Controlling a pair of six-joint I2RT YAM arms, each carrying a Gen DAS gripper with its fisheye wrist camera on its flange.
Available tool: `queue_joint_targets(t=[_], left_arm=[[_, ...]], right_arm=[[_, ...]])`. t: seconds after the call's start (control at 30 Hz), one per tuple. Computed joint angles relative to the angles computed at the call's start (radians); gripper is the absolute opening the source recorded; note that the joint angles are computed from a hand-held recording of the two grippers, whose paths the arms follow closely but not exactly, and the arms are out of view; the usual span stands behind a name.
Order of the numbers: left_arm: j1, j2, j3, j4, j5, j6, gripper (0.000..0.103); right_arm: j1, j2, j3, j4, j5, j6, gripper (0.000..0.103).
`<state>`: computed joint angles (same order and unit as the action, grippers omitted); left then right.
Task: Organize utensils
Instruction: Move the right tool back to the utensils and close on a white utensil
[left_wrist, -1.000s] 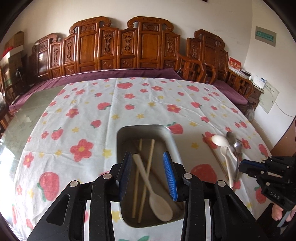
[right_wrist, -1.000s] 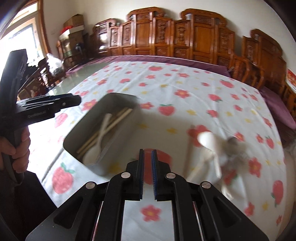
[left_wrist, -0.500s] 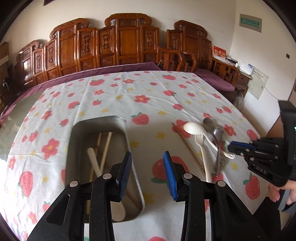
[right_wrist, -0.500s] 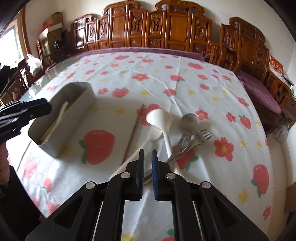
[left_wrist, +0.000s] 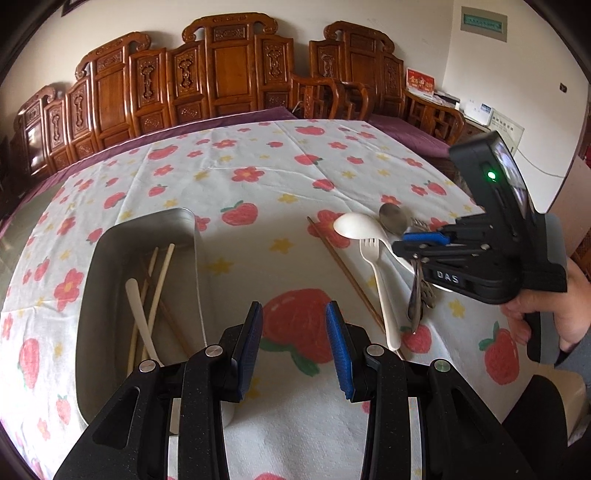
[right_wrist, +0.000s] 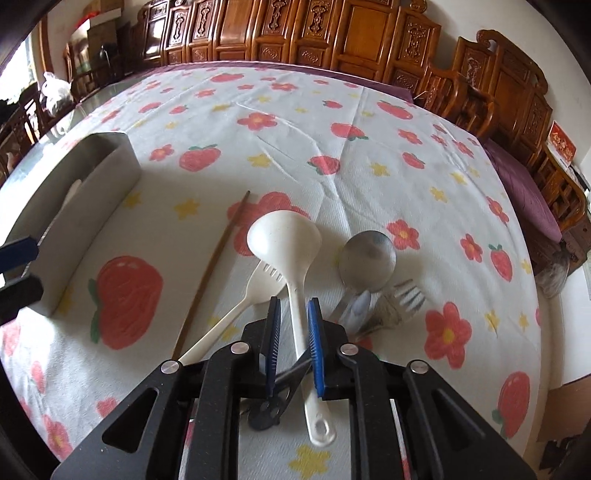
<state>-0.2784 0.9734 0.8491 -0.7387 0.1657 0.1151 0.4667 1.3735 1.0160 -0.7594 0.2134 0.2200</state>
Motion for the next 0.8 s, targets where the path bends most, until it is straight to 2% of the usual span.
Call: queue_joint_targets(t=[0.2,0.3,0.6,0.77,0.8], left_arm=[[-0.023,0.007,-0.017,0.011,-0.015,-0.021,0.033],[-0.04,0.007,-0.022,0.014,-0.02,-0.033,0.033],[-0.137,0.033,-0.011,0.029,-0.096,-0.068,0.033],[-0.212,0.049,-0.007,0.032,-0.158,-0.087,0.033],[-0.223,0.049,-0.008,0.028,-0.164,-0.093,0.033]], right_arm=[[-0.012,0.044,0.008,0.007,-0.003,0.0,0.017],[-0.008,0.018,0.005,0.005,-0.015,-0.02,0.0],[-0.036,-0.2,-0.05,-0.029,-0.072,-0.021,0.0],[-0.07,-0.201,-0.086,0.012,-0.124,-0.038,0.001],[-0.082,-0.183,-0.087,0.025,-0.141,-0.041,0.006]])
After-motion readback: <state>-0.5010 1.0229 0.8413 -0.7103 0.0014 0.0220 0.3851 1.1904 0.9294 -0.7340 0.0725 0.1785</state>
